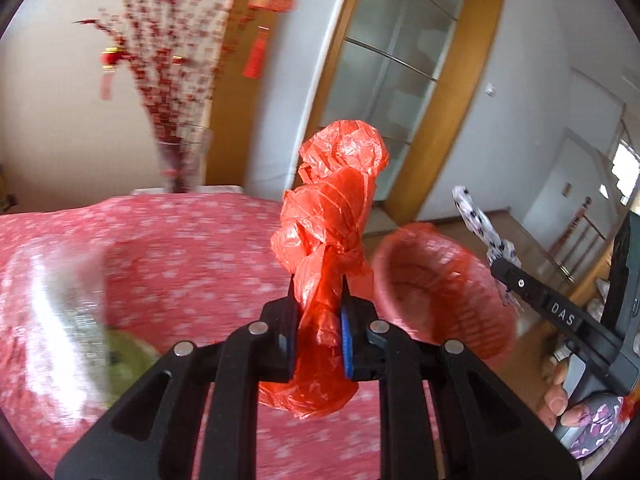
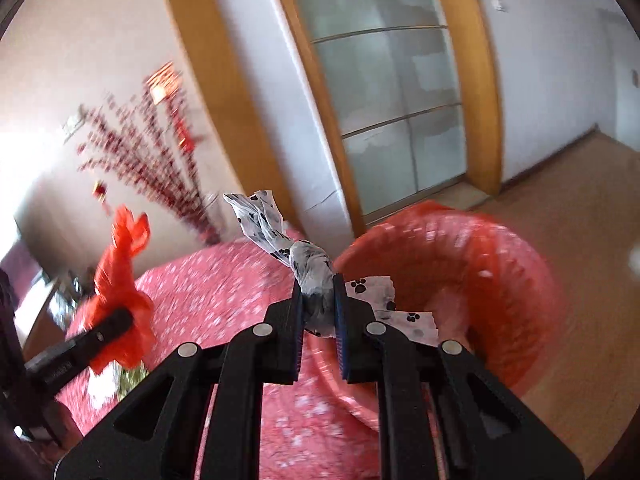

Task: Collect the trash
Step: 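Carry the red bag and ribbon over the red basket with both tools, then open both tools to drop the red bag and ribbon into the basket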

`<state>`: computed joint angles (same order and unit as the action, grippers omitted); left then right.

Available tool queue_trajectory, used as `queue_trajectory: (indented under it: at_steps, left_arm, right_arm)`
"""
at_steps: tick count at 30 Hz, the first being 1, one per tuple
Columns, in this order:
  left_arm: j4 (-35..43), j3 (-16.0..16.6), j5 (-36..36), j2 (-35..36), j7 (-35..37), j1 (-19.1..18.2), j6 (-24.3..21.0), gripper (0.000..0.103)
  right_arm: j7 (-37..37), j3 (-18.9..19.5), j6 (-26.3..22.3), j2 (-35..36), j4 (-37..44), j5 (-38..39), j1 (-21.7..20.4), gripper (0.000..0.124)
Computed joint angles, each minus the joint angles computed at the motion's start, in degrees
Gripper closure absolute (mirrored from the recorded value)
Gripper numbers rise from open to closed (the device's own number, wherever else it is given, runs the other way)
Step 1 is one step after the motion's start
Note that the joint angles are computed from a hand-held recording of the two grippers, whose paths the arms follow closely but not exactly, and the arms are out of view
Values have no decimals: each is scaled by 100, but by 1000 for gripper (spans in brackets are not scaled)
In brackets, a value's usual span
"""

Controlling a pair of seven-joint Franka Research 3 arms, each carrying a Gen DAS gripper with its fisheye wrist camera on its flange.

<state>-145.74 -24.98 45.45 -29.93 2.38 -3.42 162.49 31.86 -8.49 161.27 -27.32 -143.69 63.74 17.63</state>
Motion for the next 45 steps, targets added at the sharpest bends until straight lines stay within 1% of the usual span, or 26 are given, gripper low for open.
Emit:
queue_trajectory:
  at_steps: [2, 5, 10, 15, 18, 22, 26, 28, 33, 35, 36, 37, 38, 39, 41, 43, 45]
  left_arm:
    - [230, -111, 123, 296, -12, 65, 139, 86]
    - [590, -194, 343, 747, -54, 104, 273, 86]
    - [1050, -178, 893, 1369, -390, 74, 467, 86]
    - [1501, 50, 1241, 1951, -485, -195, 488, 86]
    - [1658, 260, 1311, 2184, -467, -394, 571, 85]
    - [1904, 499, 1405, 2486, -430, -677, 564, 85]
    - [2176, 737, 1316, 2793, -226, -948, 574, 85]
    - [2309, 846, 1125, 2965, 9, -1053, 679, 84]
    - [2580, 1042, 816, 3283, 372, -1270, 721, 83]
    - [2676, 1118, 714, 3403, 463, -1341, 733, 81]
    - [2712, 1165, 709, 3453, 469, -1373, 730, 77]
    - [2743, 1197, 646, 3506, 529, -1395, 720, 71]
    - [2770, 1228, 599, 3553, 566, -1422, 699, 68]
    - [2778, 1262, 555, 3581, 609, -1439, 701, 64]
    - [2767, 1305, 459, 3624, 695, -1469, 741, 61]
    - [2747, 1361, 501, 3617, 645, -1526, 688, 57]
    - [2655, 1419, 700, 3535, 428, -1563, 637, 55]
  right_arm:
    - [28, -99, 42, 45, 68, 87, -69, 110]
    - [56, -169, 69, 120, 147, 121, -195, 110]
    - [20, -242, 47, 289, 266, 182, -366, 110]
    - [-58, -246, -42, 477, 375, 322, -502, 110]
    - [-102, -236, -112, 560, 426, 418, -595, 110]
    - [-76, -204, -249, 719, 559, 535, -720, 110]
    - [-71, -155, -322, 898, 702, 633, -843, 110]
    - [-78, -136, -368, 965, 766, 701, -900, 110]
    - [19, -91, -492, 1165, 950, 808, -1058, 110]
    - [130, -69, -583, 1276, 1041, 748, -1133, 108]
    - [192, -47, -614, 1320, 1072, 706, -1167, 108]
    - [259, -19, -618, 1371, 1099, 634, -1204, 107]
    - [309, 4, -602, 1410, 1115, 595, -1232, 103]
    - [334, 10, -614, 1439, 1127, 586, -1255, 96]
    - [442, 21, -653, 1493, 1137, 565, -1305, 88]
    - [460, 48, -610, 1509, 1112, 535, -1339, 86]
    - [476, 76, -557, 1502, 1081, 474, -1358, 82]
